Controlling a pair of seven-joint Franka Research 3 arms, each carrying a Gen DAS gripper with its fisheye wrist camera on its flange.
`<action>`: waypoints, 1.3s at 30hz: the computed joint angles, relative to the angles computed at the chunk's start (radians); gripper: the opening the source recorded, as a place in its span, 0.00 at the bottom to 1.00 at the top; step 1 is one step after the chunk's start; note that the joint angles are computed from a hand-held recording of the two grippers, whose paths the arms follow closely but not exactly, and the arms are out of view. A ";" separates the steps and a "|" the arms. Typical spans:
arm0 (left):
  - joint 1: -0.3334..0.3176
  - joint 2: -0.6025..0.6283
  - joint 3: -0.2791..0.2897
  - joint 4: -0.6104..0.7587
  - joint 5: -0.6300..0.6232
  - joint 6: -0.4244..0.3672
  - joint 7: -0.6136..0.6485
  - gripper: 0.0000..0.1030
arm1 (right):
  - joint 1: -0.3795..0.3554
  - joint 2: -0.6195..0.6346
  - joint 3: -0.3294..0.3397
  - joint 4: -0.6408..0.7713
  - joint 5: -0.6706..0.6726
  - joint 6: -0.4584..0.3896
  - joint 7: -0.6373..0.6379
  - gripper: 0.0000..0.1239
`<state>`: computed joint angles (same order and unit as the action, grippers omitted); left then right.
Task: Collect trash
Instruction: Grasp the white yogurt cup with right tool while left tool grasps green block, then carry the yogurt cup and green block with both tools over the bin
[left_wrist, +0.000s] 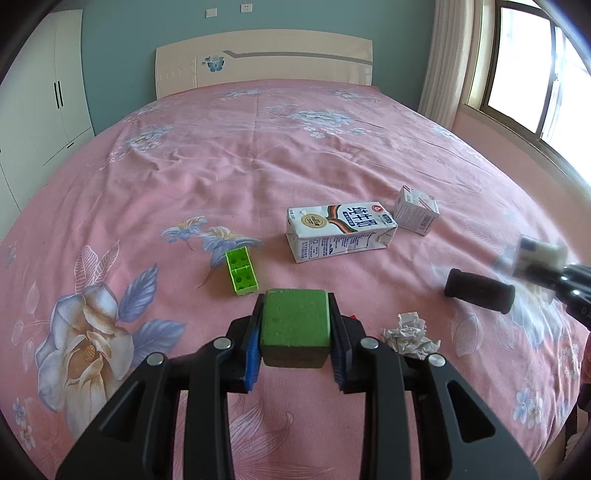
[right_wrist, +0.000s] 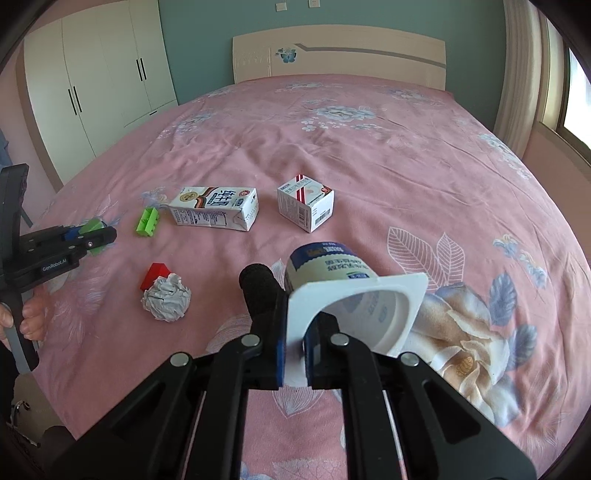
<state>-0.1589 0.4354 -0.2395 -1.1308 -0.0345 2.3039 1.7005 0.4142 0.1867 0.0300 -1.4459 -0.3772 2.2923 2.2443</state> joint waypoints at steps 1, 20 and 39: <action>0.004 -0.022 0.000 -0.020 -0.001 0.006 0.002 0.32 | 0.004 -0.011 0.001 -0.001 -0.005 -0.009 0.006 0.08; 0.028 -0.404 0.039 -0.273 -0.076 0.002 0.042 0.32 | 0.095 -0.142 0.124 0.143 -0.248 -0.252 0.115 0.08; -0.034 -0.793 0.141 -0.519 -0.120 -0.045 0.108 0.32 | 0.320 -0.151 0.228 0.334 -0.483 -0.513 0.159 0.08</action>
<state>-0.1932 -0.3573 -0.0989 -1.6499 -0.1549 2.2585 1.8086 0.7337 0.0358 0.2575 -1.1121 -0.8606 1.7791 2.4033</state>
